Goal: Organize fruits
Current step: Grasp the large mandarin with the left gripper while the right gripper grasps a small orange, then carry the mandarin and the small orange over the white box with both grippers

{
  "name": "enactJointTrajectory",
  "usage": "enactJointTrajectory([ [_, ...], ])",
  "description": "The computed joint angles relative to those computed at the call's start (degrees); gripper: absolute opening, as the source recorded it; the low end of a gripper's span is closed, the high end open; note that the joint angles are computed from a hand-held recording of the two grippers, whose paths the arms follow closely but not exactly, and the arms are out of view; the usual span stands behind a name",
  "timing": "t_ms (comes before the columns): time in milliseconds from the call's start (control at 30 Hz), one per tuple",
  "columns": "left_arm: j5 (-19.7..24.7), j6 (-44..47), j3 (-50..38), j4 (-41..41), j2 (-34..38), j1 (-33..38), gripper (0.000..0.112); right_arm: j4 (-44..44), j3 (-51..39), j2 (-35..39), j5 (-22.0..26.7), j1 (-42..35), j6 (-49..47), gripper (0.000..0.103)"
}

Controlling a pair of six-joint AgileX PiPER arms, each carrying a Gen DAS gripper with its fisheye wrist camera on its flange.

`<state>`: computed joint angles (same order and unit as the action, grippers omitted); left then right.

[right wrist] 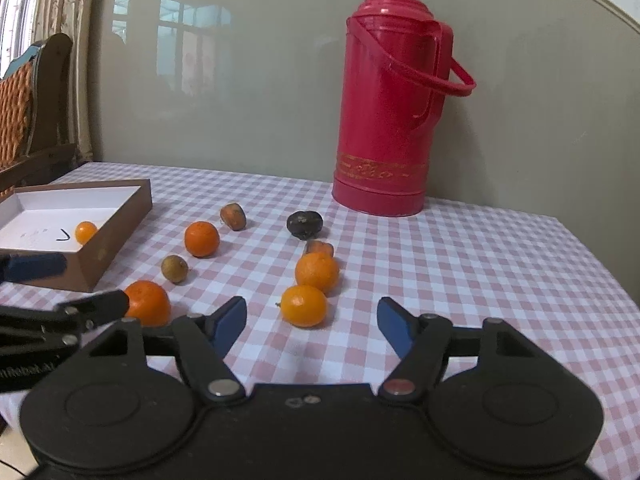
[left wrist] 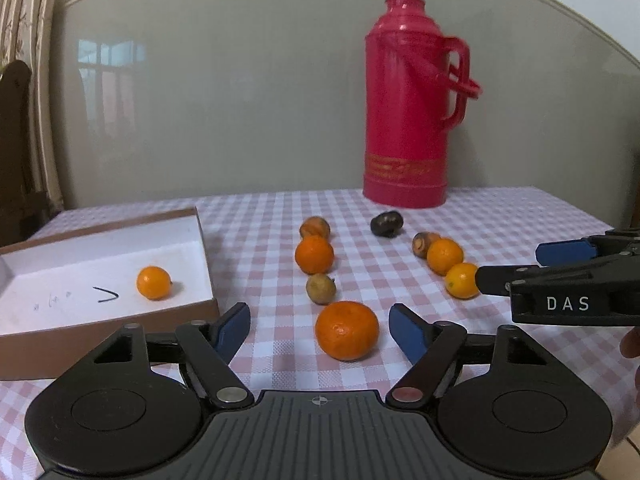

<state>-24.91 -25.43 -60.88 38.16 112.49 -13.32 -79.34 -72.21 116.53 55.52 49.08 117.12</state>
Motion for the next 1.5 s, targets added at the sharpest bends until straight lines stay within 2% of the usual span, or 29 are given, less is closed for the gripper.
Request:
enactJointTrajectory([
  [367,6.4,-9.7,-6.6,6.5,4.3,-2.1,0.066,1.3,-3.6,2.7,-4.9,-4.2,-3.3,0.056],
  [600,7.9,-12.8,-8.3,8.3,5.3,-2.8,0.064,2.7,-5.5,3.7,-7.5,-6.1,-4.7,0.047],
  [667,8.2,-14.2,-8.7,9.6,5.5,-2.9,0.061,3.6,-6.3,4.1,-7.9,-6.5,-5.6,0.046],
  [800,9.6,-21.6,-10.0,17.1,6.0,-3.4,0.042,5.1,-7.4,4.9,-8.6,-7.4,-6.6,0.043],
  [833,9.7,-20.5,-10.0,16.1,6.0,-3.6,0.042,5.3,-7.5,4.9,-9.1,-7.7,-6.6,0.041],
  [867,9.8,-19.9,-10.0,15.5,6.0,-3.7,0.042,6.2,-7.7,5.0,-9.6,-8.0,-7.1,0.031],
  [1133,8.7,-22.1,-9.7,17.5,5.6,-2.8,0.041,5.2,-6.4,3.9,-8.2,-6.8,-5.8,0.031],
  [1500,3.2,-17.7,-2.2,16.4,-1.6,1.4,0.041,2.4,-3.8,-0.5,-2.6,-1.1,-2.8,0.031],
])
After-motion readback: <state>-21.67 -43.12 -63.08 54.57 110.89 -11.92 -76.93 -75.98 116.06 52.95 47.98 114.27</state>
